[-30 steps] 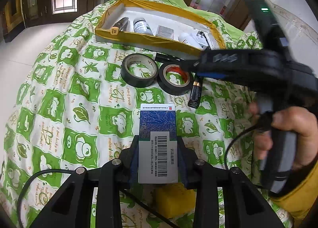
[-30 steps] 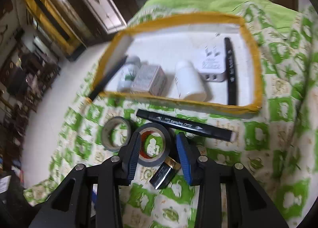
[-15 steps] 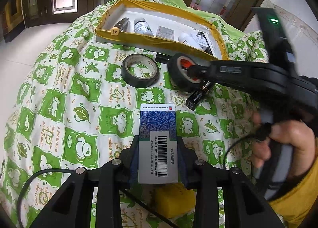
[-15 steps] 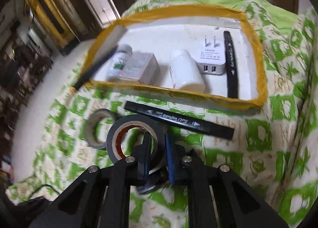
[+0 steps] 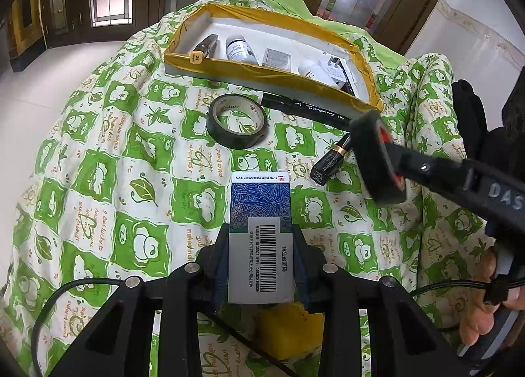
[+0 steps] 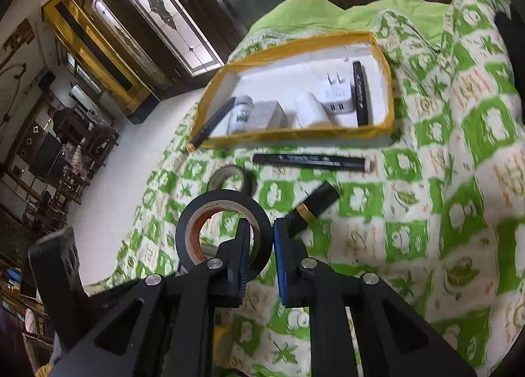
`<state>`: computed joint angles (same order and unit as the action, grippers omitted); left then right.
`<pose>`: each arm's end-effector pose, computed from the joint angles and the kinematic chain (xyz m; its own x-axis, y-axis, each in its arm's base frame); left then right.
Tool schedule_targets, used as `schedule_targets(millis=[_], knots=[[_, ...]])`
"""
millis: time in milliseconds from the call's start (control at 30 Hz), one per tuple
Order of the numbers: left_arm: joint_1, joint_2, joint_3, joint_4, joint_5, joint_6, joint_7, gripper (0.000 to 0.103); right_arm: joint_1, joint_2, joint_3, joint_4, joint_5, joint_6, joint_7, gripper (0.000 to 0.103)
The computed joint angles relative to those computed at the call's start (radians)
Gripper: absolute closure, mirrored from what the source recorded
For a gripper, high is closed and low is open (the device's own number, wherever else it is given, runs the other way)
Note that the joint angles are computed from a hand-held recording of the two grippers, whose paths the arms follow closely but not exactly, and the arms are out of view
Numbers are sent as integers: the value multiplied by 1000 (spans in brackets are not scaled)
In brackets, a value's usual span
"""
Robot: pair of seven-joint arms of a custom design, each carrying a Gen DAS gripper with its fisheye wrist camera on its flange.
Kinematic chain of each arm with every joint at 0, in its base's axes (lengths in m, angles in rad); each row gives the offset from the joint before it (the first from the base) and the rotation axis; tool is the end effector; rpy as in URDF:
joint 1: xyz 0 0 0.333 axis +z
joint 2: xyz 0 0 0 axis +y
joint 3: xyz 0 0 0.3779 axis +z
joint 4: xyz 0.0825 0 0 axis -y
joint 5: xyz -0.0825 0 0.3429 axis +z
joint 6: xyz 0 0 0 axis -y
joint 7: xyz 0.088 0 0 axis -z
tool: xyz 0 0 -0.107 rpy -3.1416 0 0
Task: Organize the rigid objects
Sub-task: 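Grasp the black tape roll with the right tool while the left tool holds the blue box, then lift the blue box and tape roll and carry both toward the tray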
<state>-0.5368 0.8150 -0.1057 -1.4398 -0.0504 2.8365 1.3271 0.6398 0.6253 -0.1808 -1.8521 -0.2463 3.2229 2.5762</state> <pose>0.6428 -0.4449 0.3403 -0.3489 -0.9049 0.2439 -0.8440 0.1903 -0.5015 0.6038 0.3535 0.3541 -0.0703 -0.9132 -0.4015 -0.7750 0.3034 -0.5544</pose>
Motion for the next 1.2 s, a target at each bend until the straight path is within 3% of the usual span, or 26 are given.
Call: schedule_targets(millis=[200, 867, 1200], knots=[[-2, 3, 2, 7, 4, -4, -2, 68, -3, 16, -1, 14, 0, -42, 24, 89], [-20, 3, 25, 7, 33, -2, -18, 68, 1, 9, -13, 2, -12, -11, 45, 89], [-75, -22, 101, -24, 86, 47, -86, 68, 18, 0, -27, -9, 0, 14, 36, 89]])
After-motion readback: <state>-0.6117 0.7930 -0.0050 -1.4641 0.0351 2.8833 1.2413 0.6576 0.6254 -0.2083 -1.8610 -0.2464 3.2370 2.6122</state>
